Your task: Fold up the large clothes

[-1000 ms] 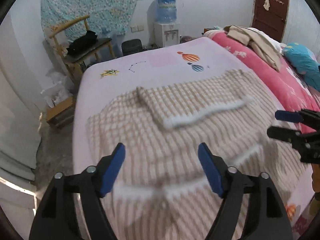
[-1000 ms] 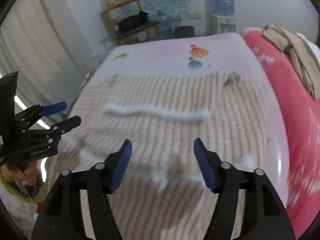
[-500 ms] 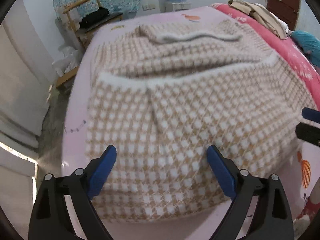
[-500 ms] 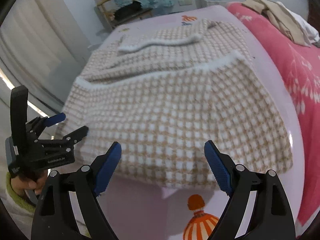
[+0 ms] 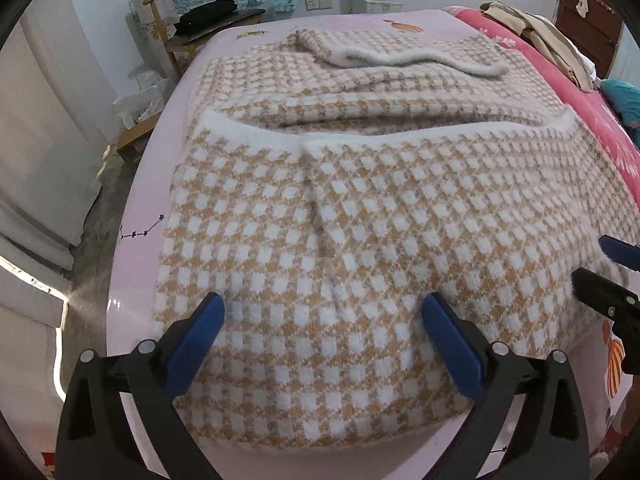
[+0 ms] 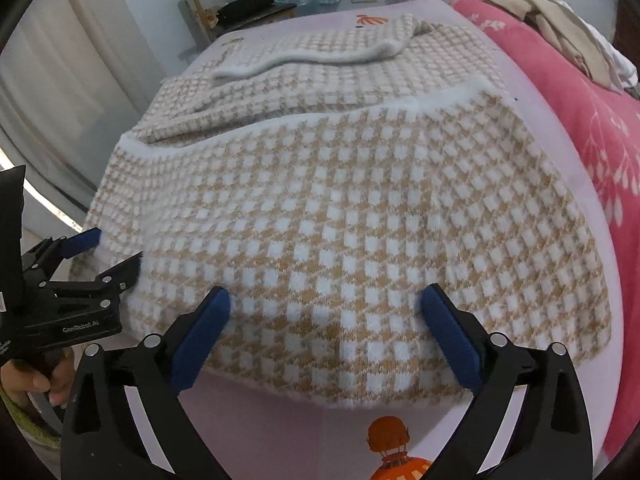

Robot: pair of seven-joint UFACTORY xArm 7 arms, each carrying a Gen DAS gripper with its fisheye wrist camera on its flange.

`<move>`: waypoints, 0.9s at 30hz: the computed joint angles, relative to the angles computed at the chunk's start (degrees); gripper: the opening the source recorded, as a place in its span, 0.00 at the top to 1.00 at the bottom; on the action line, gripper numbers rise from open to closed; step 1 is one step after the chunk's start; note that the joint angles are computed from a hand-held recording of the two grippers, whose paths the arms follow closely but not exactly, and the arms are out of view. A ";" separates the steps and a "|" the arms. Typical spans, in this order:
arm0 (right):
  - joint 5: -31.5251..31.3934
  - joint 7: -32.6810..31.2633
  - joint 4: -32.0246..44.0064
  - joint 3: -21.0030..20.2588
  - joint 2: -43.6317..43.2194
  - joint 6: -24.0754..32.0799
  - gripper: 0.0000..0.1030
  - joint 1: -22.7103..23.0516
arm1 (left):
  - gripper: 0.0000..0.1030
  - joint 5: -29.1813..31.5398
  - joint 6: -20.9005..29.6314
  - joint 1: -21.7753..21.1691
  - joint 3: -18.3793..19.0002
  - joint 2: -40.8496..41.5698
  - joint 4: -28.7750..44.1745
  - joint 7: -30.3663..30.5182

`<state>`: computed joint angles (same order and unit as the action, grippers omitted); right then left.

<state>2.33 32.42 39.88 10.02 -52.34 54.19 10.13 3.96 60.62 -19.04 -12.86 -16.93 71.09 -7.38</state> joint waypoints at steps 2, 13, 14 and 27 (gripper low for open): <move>0.12 -0.24 0.37 -0.27 0.29 0.46 0.09 0.14 | 0.05 -0.03 0.23 -0.02 0.00 0.15 0.23 -0.07; 0.26 -0.52 3.56 -0.96 3.03 2.13 0.09 -0.62 | 0.05 -0.77 1.00 -0.08 0.25 0.54 0.76 -0.23; 0.16 -0.44 3.79 -0.88 3.09 2.04 0.09 -0.77 | 0.05 -0.71 0.96 -0.08 0.24 0.54 0.75 -0.22; -0.98 -0.21 7.35 0.18 7.13 -0.12 0.09 -1.07 | 0.05 -0.89 1.06 -0.06 0.35 0.69 0.89 -0.05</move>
<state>1.35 32.21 47.23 10.19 -45.22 54.07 9.07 3.07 61.68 -19.10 -12.50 -16.24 71.98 -7.42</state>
